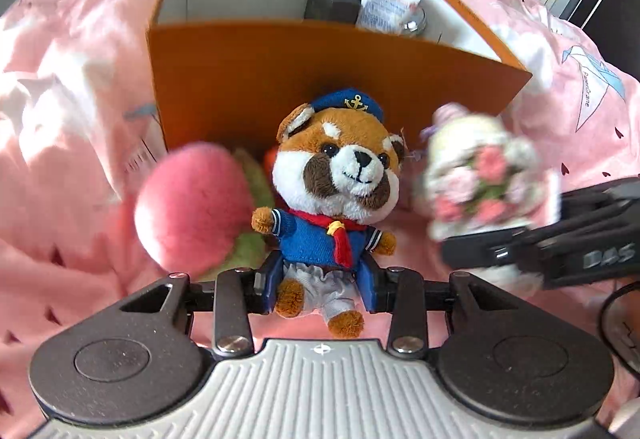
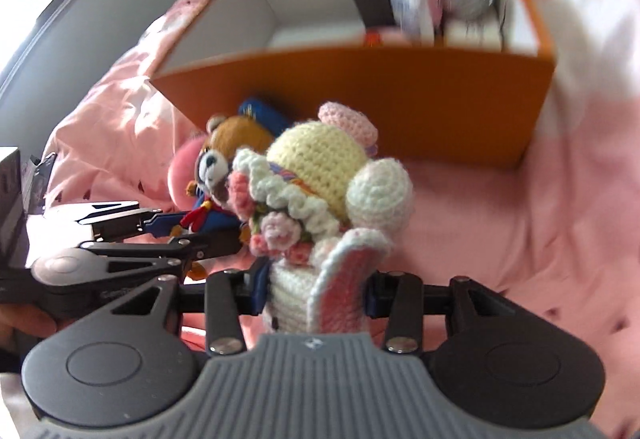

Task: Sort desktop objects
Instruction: 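Lift the red panda plush with the left tool while the right tool lifts the cream plush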

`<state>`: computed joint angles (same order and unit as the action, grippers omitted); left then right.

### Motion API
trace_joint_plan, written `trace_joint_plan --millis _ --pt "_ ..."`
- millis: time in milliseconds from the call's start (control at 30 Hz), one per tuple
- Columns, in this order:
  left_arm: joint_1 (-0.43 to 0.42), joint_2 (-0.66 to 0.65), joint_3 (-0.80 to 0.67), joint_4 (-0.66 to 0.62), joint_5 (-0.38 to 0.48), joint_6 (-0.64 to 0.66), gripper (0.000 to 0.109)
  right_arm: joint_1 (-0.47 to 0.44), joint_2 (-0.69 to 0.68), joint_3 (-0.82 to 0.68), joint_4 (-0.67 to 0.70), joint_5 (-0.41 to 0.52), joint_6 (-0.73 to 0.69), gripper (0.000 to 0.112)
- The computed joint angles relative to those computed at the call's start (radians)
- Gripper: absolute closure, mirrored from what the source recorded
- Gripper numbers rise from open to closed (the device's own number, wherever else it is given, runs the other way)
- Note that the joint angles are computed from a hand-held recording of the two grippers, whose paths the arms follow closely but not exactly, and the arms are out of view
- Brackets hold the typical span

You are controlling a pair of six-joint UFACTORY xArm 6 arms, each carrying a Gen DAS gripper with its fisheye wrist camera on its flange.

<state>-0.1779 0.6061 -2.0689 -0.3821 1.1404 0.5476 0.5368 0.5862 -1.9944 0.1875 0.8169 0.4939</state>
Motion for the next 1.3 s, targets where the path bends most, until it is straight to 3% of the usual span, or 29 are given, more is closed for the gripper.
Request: trace_joint_plan --millis 100,233,333,433,600,700,833,967,1067,1300 --pt "-0.012 -0.048 0.08 0.006 -0.022 0.009 0.061 0.023 0.009 0.007 -0.016 0.027 0.03 0.063" --pt "-0.014 -0.037 0.06 -0.017 -0.042 0.037 0.048 0.04 0.037 -0.05 -0.1 0.089 0.069 0.054" --pt "-0.019 -0.121 0.169 -0.004 -0.11 0.084 0.044 0.065 0.061 -0.138 -0.245 0.188 0.1 0.045" --pt "-0.039 -0.111 0.167 0.014 -0.146 0.111 0.043 0.097 0.057 -0.173 -0.392 0.259 0.124 0.044" --pt "-0.033 -0.152 0.217 0.018 -0.109 0.121 0.043 0.13 0.066 -0.219 -0.483 0.332 0.116 0.044" --pt "-0.036 -0.135 0.2 0.022 -0.097 0.112 0.043 0.132 0.057 -0.199 -0.473 0.333 0.1 0.041" --pt "-0.038 -0.109 0.181 0.028 -0.092 0.085 0.061 0.118 0.046 -0.154 -0.421 0.31 0.12 0.046" --pt "-0.032 -0.095 0.168 0.009 -0.085 0.076 0.064 0.1 0.003 -0.056 -0.358 0.224 0.13 0.057" --pt "-0.029 -0.107 0.179 -0.002 -0.091 0.088 0.066 0.101 -0.021 -0.025 -0.36 0.203 0.122 0.06" --pt "0.008 -0.123 0.136 -0.089 -0.013 0.099 0.068 0.111 -0.117 0.062 -0.379 0.139 0.101 0.062"
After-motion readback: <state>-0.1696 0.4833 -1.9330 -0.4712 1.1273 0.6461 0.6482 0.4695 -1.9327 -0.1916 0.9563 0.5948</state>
